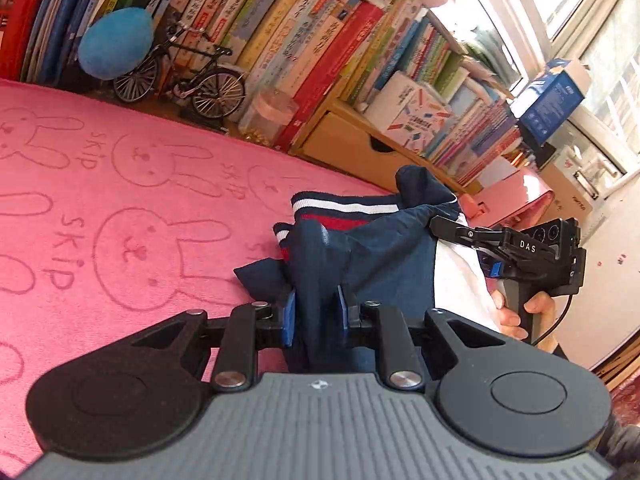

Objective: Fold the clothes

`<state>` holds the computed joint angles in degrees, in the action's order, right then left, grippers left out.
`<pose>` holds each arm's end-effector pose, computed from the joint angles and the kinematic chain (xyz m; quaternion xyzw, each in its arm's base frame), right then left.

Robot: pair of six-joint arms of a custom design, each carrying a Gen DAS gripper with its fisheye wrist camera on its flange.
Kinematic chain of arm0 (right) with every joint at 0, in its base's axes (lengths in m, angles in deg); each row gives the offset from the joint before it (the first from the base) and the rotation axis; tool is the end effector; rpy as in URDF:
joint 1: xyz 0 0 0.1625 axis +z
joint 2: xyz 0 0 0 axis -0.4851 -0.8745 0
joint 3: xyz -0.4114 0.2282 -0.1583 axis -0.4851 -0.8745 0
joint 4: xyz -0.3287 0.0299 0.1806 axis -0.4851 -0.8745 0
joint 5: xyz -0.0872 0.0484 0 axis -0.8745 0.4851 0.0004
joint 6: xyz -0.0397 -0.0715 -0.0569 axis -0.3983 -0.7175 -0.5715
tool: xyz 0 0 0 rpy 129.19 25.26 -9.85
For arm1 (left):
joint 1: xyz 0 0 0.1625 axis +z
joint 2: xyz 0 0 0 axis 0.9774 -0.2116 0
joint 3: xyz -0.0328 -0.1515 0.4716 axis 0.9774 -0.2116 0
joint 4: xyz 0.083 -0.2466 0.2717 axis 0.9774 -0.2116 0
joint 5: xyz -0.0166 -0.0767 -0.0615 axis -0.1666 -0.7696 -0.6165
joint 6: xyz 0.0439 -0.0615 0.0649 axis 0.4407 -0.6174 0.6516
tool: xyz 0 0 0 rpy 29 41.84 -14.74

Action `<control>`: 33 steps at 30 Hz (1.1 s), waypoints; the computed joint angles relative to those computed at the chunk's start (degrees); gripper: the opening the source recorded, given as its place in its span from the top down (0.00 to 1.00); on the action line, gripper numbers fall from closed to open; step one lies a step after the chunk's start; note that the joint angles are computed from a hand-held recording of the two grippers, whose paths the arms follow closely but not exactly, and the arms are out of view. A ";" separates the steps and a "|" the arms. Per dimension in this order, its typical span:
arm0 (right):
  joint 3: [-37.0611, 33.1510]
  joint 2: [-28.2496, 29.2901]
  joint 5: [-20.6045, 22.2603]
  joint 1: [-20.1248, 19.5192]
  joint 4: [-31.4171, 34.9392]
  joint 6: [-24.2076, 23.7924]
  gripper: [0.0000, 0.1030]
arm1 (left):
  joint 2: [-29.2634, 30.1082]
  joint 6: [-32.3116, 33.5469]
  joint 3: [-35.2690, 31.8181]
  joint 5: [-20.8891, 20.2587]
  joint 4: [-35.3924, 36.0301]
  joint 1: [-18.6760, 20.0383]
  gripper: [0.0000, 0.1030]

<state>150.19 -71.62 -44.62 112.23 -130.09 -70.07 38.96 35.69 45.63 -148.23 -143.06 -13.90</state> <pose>0.0708 -0.6874 0.3160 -0.0757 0.8944 -0.4406 0.0132 -0.2524 -0.8082 0.1764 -0.3067 -0.9350 0.1724 0.0454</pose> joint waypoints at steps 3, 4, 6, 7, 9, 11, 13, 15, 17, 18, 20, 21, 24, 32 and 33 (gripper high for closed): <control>-0.91 0.99 -5.17 -0.07 0.74 5.05 0.30 | -0.84 -2.89 -0.26 2.06 1.11 0.36 0.61; -0.35 0.86 -5.61 -0.28 0.01 6.19 0.27 | -1.53 -3.03 0.29 2.70 0.25 0.33 0.59; 3.48 -1.51 -3.52 -1.17 -3.21 8.05 0.15 | -3.62 -1.97 2.27 5.19 -1.88 -0.17 0.54; 5.77 -2.96 -2.52 -1.60 -4.57 8.72 0.08 | -4.96 -1.55 3.89 5.78 -2.66 -0.39 0.51; 11.62 -6.65 -1.24 -2.21 -5.76 9.19 0.07 | -7.63 -1.09 6.68 4.55 -1.52 -0.63 0.43; 17.21 -10.30 0.02 -2.84 -6.55 9.53 0.07 | -9.82 -1.17 9.08 3.44 -0.06 -0.97 0.33; 22.67 -13.27 0.50 -2.99 -6.74 9.57 0.07 | -11.96 -3.34 11.82 2.42 2.48 -1.28 0.31; 27.89 -15.41 0.30 -2.72 -7.27 10.03 0.07 | -14.09 -7.22 14.93 0.68 4.27 -1.16 0.31; 32.00 -16.14 0.44 -2.01 -9.43 10.37 0.07 | -16.19 -10.53 18.08 -1.64 5.30 -0.70 0.31; 34.04 -16.51 0.43 -1.23 -10.54 10.15 0.06 | -17.44 -11.85 20.19 -3.36 4.72 -0.28 0.29; 35.82 -16.68 1.66 -0.33 -9.90 10.40 0.06 | -19.55 -13.92 23.68 -6.47 4.04 0.51 0.26; 36.72 -16.50 2.19 0.15 -10.14 10.55 0.05 | -20.35 -14.79 25.41 -7.74 3.58 0.80 0.25; 37.93 -12.60 -1.08 3.03 -18.34 11.45 0.00 | -21.09 -17.51 28.41 -8.04 2.00 0.96 0.25; 37.28 -5.27 0.05 4.45 -32.86 23.15 0.64 | -16.87 -28.08 33.99 -22.70 -13.43 2.91 0.20; 37.31 -5.04 0.99 4.35 -34.13 23.81 0.66 | -15.72 -30.57 34.50 -24.13 -17.32 2.99 0.18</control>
<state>187.50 -76.66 -43.62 116.58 -164.22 -46.26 23.24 5.12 80.13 -172.36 -160.38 -10.91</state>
